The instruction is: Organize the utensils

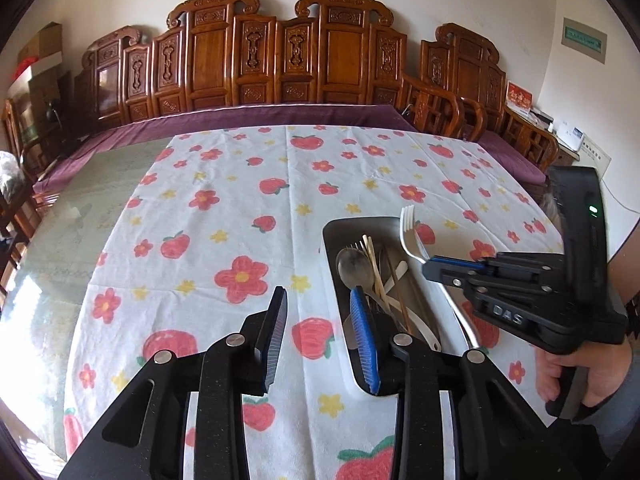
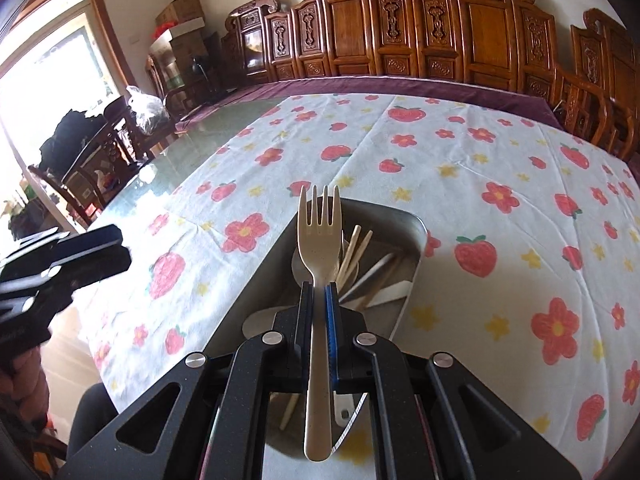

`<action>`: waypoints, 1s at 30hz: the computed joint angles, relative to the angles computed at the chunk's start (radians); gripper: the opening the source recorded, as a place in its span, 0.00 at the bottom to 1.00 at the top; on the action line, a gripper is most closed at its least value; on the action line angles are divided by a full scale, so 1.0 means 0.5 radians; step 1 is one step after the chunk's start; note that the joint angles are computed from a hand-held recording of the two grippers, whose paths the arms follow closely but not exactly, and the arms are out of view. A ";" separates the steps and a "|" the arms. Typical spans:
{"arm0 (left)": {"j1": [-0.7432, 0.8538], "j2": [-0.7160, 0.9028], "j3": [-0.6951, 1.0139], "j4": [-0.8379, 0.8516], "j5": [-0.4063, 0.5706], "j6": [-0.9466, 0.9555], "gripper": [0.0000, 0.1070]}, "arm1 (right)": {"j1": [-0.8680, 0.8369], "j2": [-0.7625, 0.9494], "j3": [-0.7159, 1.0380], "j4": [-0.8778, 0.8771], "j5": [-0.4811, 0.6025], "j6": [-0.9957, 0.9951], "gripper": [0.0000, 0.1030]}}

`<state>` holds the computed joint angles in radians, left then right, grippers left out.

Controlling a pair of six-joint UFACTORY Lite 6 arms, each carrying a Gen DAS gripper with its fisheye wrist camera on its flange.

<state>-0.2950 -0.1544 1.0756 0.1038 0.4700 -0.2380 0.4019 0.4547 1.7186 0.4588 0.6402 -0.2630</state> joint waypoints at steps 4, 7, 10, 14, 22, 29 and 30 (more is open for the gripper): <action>0.012 -0.029 -0.033 -0.008 0.002 0.010 0.29 | 0.018 0.178 0.155 -0.058 -0.003 0.139 0.07; 0.018 -0.049 -0.057 -0.015 0.005 0.014 0.29 | 0.033 0.273 0.204 -0.136 -0.018 0.231 0.07; 0.017 -0.061 -0.070 -0.012 0.007 0.014 0.29 | 0.052 0.299 0.187 -0.235 -0.055 0.299 0.07; 0.018 -0.064 -0.076 -0.014 0.005 0.018 0.29 | 0.053 0.277 0.123 -0.285 -0.088 0.320 0.07; -0.009 -0.098 -0.096 0.031 0.019 -0.036 0.30 | 0.048 0.171 0.035 -0.199 -0.085 0.174 0.08; -0.145 -0.180 -0.095 0.245 0.095 -0.306 0.39 | 0.040 -0.127 -0.235 -0.200 -0.136 0.131 0.08; -0.175 -0.200 -0.096 0.292 0.112 -0.363 0.42 | 0.033 -0.230 -0.327 -0.195 -0.157 0.126 0.08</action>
